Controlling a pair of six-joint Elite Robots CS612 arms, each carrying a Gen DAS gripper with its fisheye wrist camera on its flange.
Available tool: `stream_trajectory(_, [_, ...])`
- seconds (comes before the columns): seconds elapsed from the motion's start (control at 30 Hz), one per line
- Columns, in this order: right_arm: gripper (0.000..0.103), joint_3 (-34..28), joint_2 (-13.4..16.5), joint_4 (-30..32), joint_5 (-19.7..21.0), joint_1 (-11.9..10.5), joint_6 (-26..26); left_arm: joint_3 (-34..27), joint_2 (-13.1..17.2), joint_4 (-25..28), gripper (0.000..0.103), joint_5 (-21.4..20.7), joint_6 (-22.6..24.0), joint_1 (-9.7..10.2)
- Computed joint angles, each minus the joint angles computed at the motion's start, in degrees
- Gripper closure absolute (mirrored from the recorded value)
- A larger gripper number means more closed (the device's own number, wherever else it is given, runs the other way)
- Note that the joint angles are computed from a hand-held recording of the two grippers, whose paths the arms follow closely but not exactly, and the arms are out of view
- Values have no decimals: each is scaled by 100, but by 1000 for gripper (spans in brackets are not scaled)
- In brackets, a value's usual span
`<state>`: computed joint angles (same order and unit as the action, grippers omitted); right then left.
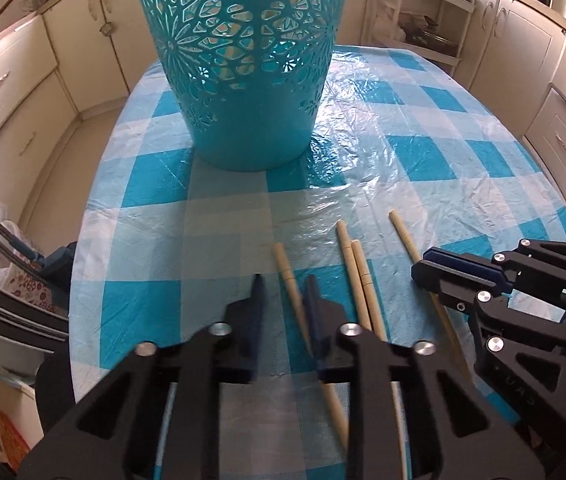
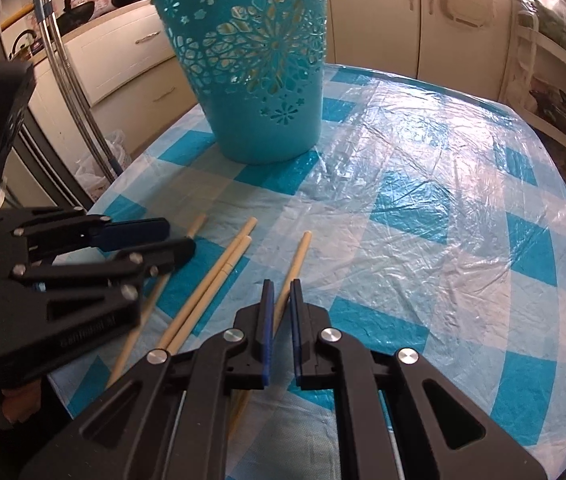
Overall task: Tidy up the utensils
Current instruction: 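Move both grippers back down to the remaining chopsticks on the table, then grasp a wooden chopstick with the left gripper and lift it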
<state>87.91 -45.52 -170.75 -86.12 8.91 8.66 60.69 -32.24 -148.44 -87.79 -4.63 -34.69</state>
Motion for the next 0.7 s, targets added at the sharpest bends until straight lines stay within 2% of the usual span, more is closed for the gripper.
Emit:
stream_trajectory(0.07, [95, -19, 10, 15, -21, -22, 131, -106, 27, 180, 88, -142, 10, 35])
stream_trajectory(0.17, [95, -94, 57, 15, -60, -22, 111, -250, 63, 462, 87, -73, 168, 15])
stream_trajectory(0.27, [95, -135, 103, -63, -114, -15, -34, -299, 85, 497, 97, -198, 163, 35])
stream_trajectory(0.33, [96, -106, 129, -228, -79, -29, -52, -314, 84, 494, 98, -446, 24, 88])
stream_trajectory(0.7, [98, 11, 107, -408, 524, -201, 409, 400, -370, -1449, 98, -1123, -153, 238])
